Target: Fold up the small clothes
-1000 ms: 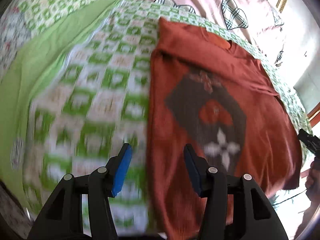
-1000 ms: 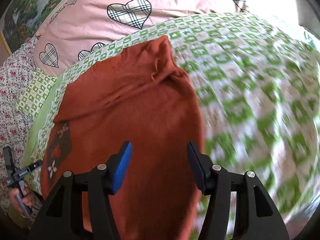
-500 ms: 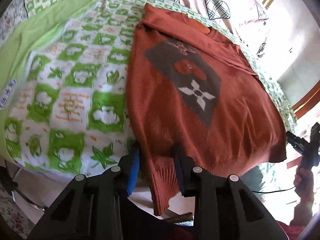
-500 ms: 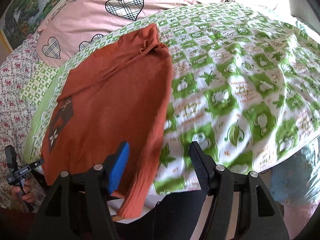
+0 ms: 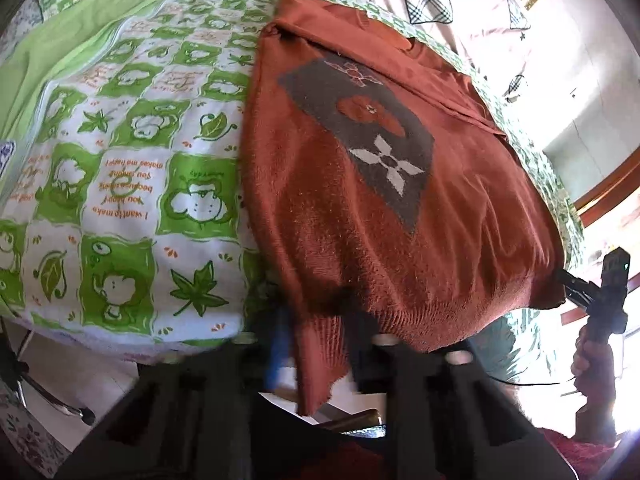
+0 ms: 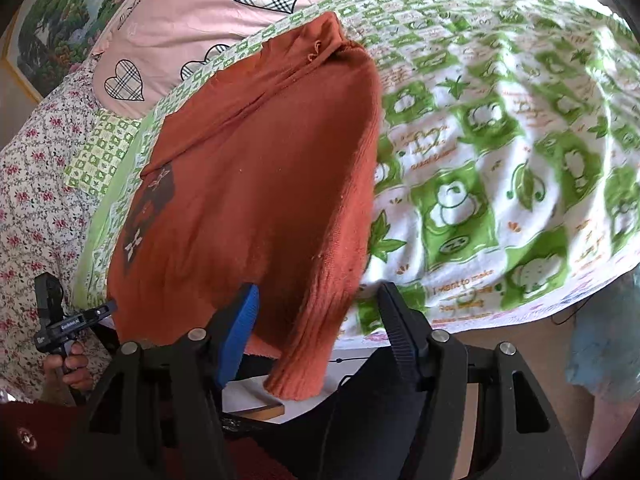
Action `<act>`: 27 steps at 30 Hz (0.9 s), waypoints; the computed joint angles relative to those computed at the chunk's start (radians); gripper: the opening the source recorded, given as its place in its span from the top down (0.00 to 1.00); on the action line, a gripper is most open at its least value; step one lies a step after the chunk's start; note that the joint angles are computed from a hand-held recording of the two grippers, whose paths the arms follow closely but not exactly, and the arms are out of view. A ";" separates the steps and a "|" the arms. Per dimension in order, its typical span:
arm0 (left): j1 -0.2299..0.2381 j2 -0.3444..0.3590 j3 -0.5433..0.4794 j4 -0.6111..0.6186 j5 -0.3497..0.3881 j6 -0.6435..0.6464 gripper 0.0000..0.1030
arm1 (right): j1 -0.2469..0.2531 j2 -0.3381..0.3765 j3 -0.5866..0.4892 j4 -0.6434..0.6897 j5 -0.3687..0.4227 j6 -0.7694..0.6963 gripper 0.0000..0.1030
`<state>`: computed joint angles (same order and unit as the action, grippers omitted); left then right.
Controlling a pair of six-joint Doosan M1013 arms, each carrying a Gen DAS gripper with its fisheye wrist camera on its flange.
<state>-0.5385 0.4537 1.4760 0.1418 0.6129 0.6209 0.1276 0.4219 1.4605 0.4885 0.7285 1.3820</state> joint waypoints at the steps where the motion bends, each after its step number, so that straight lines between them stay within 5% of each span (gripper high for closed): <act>1: 0.003 -0.006 0.010 -0.009 -0.018 0.005 0.93 | -0.004 0.001 -0.002 0.005 0.015 -0.001 0.76; 2: 0.004 -0.012 0.021 -0.013 -0.038 0.001 0.95 | -0.013 0.000 0.001 0.033 0.028 -0.014 0.89; 3: 0.005 -0.017 0.028 -0.012 -0.051 -0.004 0.95 | -0.021 -0.004 0.008 0.058 0.033 -0.026 0.92; 6: 0.005 -0.029 0.048 -0.005 -0.090 -0.015 0.96 | -0.044 -0.020 0.029 0.147 0.040 -0.089 0.93; 16: 0.028 -0.082 0.087 -0.053 -0.293 -0.010 0.97 | -0.089 -0.009 0.036 0.743 0.114 -0.508 0.93; 27: 0.087 -0.032 -0.017 0.110 -0.385 -0.168 0.97 | -0.081 0.082 -0.132 0.841 0.078 -0.558 0.93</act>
